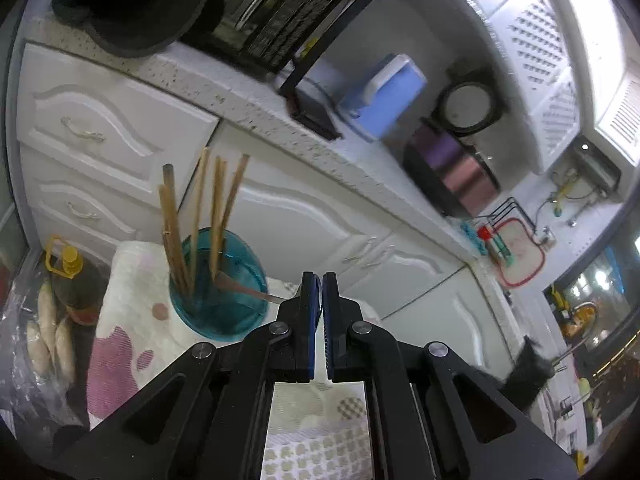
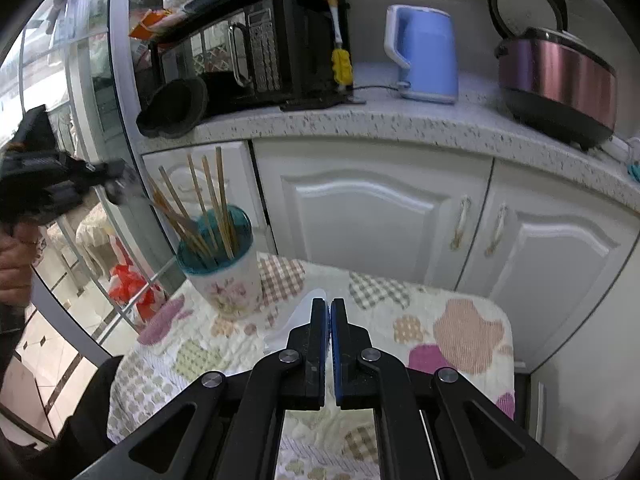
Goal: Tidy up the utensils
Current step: 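Lower both spoons into the floral cup and open both tools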
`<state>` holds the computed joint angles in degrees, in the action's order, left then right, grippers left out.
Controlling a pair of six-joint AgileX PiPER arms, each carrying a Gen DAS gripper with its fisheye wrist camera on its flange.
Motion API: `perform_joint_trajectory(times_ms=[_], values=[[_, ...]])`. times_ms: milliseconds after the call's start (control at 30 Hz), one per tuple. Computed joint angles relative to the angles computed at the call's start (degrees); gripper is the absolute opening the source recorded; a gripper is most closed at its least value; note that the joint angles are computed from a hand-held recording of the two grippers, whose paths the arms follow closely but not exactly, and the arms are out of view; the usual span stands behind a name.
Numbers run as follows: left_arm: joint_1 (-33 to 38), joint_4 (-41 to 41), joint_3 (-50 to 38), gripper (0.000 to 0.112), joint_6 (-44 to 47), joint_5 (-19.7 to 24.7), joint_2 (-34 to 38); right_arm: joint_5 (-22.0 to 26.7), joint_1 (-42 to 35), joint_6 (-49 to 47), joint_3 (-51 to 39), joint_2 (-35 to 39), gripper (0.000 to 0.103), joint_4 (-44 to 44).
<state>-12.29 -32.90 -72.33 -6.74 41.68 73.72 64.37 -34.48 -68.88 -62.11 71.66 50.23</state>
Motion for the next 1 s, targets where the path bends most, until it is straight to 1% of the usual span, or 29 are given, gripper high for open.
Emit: perform_joint_trajectory(times_ms=[133,300,400,433,533,600,633,733,800,867,1000], values=[[0.5,0.5,0.3,0.002,-0.3,0.0,2.6,-2.5,5.4,2.8,-3.9,1.1,0.002,-0.8],[2.0,-2.4,2.5,0.002,0.9,-0.7,4.1,-6.4,16.5,10.5,-12.6,6.2,0.002,-4.0],[2.5,-3.1,3.5,0.002,1.2,-1.6,4.7,-10.6,24.9,16.4,-17.9,10.3,0.002,-8.3],[3.0,-4.1,4.0,0.002,1.9,-1.7,4.9,-13.0,28.9,19.4,-19.9,12.0,0.002,-11.7],[4.5,-7.0,5.4,0.002,4.5,-2.0,5.4,-16.4,37.5,27.2,-25.4,17.3,0.002,-22.2],[5.4,-8.8,6.0,0.002,6.2,-2.1,5.9,-17.4,41.7,32.0,-27.9,20.2,0.002,-29.5],[5.7,-9.5,6.3,0.002,6.9,-2.1,6.1,-17.1,44.3,34.9,-29.9,22.4,0.002,-34.6],[6.1,-11.0,6.3,0.002,8.5,-2.4,7.3,-15.8,48.4,38.8,-32.3,25.7,0.002,-42.5],[5.9,-10.7,6.3,0.002,8.7,-3.0,7.9,-14.2,49.5,39.5,-33.8,27.5,0.002,-43.6],[5.9,-10.5,6.9,0.002,8.8,-3.7,8.1,-14.3,49.4,39.8,-33.9,28.1,0.002,-43.1],[5.3,-7.0,7.9,0.002,6.4,-5.6,7.3,-12.9,45.8,38.4,-36.0,29.6,0.003,-34.7]])
